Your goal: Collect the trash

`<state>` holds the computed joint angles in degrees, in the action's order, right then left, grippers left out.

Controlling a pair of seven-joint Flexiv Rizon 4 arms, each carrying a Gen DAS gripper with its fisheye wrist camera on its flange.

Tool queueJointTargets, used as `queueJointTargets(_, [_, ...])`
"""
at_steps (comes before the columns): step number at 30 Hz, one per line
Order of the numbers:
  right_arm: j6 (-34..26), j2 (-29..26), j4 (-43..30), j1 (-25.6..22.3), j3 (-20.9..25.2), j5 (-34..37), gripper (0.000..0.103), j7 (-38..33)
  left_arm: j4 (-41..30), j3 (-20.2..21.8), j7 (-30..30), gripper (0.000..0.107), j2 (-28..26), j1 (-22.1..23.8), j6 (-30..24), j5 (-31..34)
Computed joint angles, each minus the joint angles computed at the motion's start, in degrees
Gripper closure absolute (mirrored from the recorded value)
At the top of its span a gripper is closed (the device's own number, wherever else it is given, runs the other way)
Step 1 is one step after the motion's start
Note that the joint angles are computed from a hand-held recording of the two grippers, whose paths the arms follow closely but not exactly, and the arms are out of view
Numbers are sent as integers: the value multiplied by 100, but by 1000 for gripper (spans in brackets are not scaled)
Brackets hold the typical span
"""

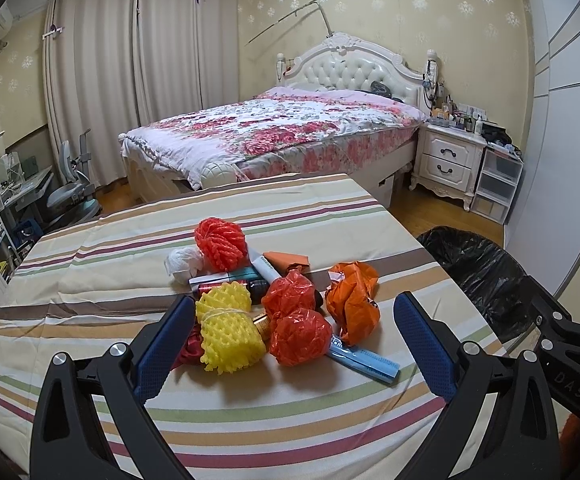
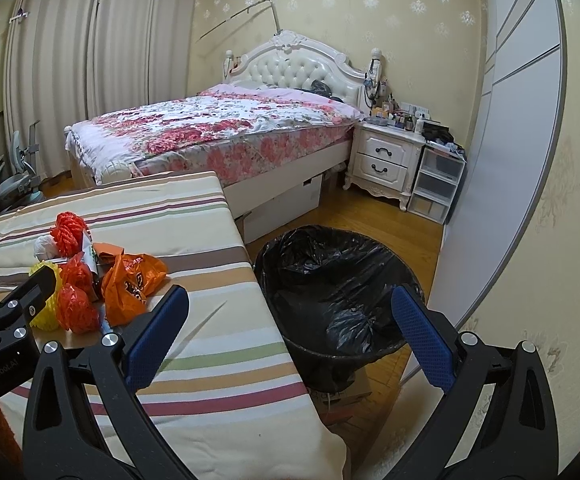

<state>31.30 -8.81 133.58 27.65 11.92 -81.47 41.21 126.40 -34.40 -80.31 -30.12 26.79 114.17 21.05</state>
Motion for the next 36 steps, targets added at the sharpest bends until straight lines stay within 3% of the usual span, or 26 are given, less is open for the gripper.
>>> queueJointTargets(21, [19,8,11,-15,-2,0,4,-7,2,22,-3,10,-25,-9,20,10])
queueJointTargets(28, [90,2,54,-30,-2,-9,4,37,-63,309,12,10,-17,-154,23,-86])
queueJointTargets(36, [662,-102,99,-206,-102,-215,4,125,-170,109,222,10,-90,286,-379,-282])
